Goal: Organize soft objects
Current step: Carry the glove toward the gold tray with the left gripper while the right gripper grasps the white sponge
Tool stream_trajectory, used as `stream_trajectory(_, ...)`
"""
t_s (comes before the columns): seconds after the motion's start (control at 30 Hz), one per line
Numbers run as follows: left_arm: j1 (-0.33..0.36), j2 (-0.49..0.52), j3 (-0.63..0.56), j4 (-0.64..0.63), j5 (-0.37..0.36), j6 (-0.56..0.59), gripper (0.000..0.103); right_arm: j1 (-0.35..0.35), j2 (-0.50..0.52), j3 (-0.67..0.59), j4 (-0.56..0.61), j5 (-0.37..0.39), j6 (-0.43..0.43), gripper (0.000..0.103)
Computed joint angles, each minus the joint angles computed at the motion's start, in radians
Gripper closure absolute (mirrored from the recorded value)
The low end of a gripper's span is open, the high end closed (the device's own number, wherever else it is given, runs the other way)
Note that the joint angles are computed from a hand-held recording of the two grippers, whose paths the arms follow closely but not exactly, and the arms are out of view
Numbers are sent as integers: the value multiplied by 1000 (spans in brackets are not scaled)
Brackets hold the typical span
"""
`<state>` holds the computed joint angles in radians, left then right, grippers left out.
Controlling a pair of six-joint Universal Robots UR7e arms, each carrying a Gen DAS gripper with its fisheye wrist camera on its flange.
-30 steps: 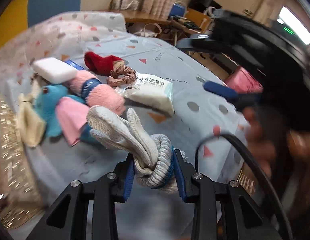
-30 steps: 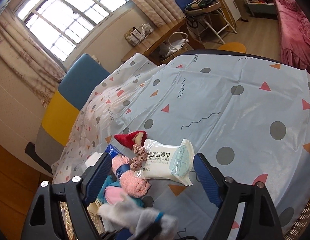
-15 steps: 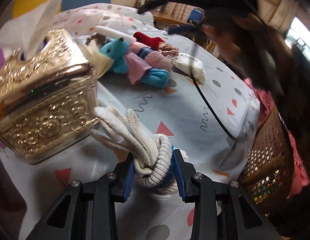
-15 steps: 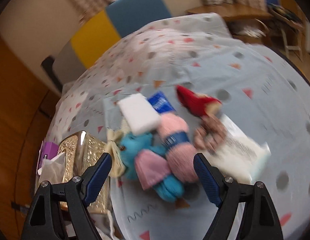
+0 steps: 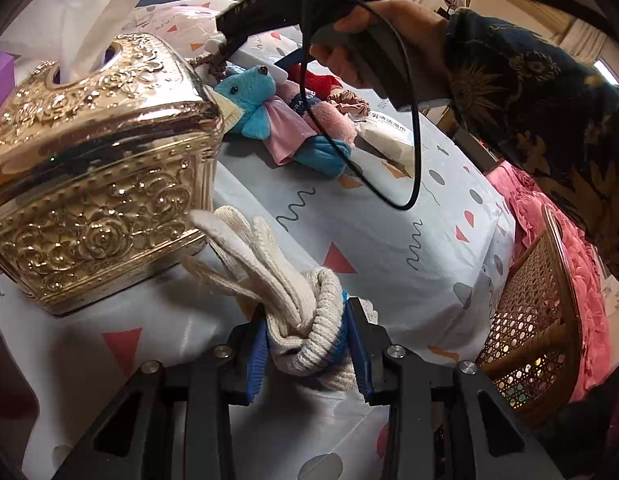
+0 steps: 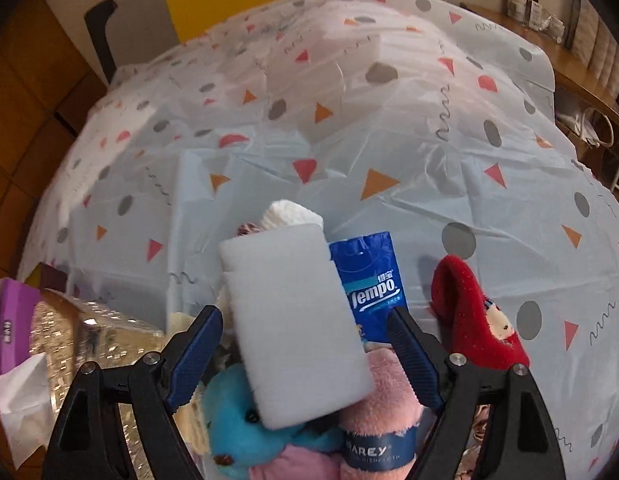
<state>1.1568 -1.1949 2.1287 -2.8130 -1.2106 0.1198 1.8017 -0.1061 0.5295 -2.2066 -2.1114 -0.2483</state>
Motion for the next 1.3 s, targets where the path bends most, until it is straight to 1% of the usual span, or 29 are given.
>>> stream_trajectory(0.03,-2,-3,0,3,2,-1,66,0,0,6,-3,-9,-4,45)
stream_trajectory(0.07,-2,-3,0,2,3,-4,66,5,-7,37,-48,-43,-16,46)
stream_trajectory(0.1,-2,-2,0,1,4,-7,66,6,-27,81,-99,-38,-23,47)
stream_trajectory(0.13,-4,0,0,0,6,-11,66,4,-64,146,-142,-5,-23,48)
stream_trajectory(0.2,-3,0,-1,-1,5,-13,66,13,-123,262,-259,-12,-54,48)
stream_trajectory(0.23,-4,2,0,-4,6,-15,66,17,-166,343,-326,-9,-59,48)
stream_trajectory(0.27,-5,3,2,-9,7,-17,66,20,-196,391,-356,-7,-50,48)
stream_trajectory(0.33,-7,3,7,-19,11,-16,66,24,-268,522,-440,-30,-36,47)
stream_trajectory(0.4,-13,4,11,-25,20,-8,66,22,-328,629,-478,-54,3,47)
stream_trajectory(0.43,-18,4,13,-27,26,-5,67,20,-354,679,-498,-78,26,47)
stream_trajectory(0.5,-32,4,16,-30,39,7,67,16,-388,765,-561,-136,35,47)
stream_trajectory(0.53,-39,5,16,-36,46,13,67,13,-402,798,-570,-157,47,47)
stream_trajectory(0.67,-69,5,-2,-61,47,30,68,-5,-451,909,-624,-179,92,47)
stream_trajectory(0.7,-78,7,-16,-63,43,34,68,-10,-461,925,-622,-175,115,47)
stream_trajectory(0.73,-88,10,-28,-69,46,40,68,-19,-476,938,-611,-146,158,47)
stream_trajectory(0.77,-98,14,-40,-74,50,47,68,-25,-483,949,-626,-121,169,47)
stream_trajectory(0.8,-107,17,-59,-78,49,53,67,-27,-486,958,-649,-107,168,47)
stream_trajectory(0.87,-115,25,-102,-71,43,54,68,-27,-485,961,-658,-104,172,47)
stream_trajectory(0.93,-121,38,-158,-66,55,51,68,-37,-489,971,-659,-71,195,47)
stream_trajectory(1.0,-117,44,-221,-65,67,45,67,-34,-487,973,-670,-77,190,47)
stream_trajectory(1.07,-115,54,-276,-95,117,43,67,-29,-485,981,-714,-71,164,47)
stream_trajectory(1.13,-102,56,-332,-118,172,33,67,-21,-478,982,-750,-83,133,47)
stream_trajectory(1.17,-92,52,-360,-131,211,27,67,-19,-476,981,-759,-82,119,47)
stream_trajectory(1.23,-75,38,-382,-175,272,33,67,-12,-468,977,-769,-79,87,47)
stream_trajectory(1.3,-56,14,-381,-235,347,54,67,-4,-456,971,-778,-87,52,47)
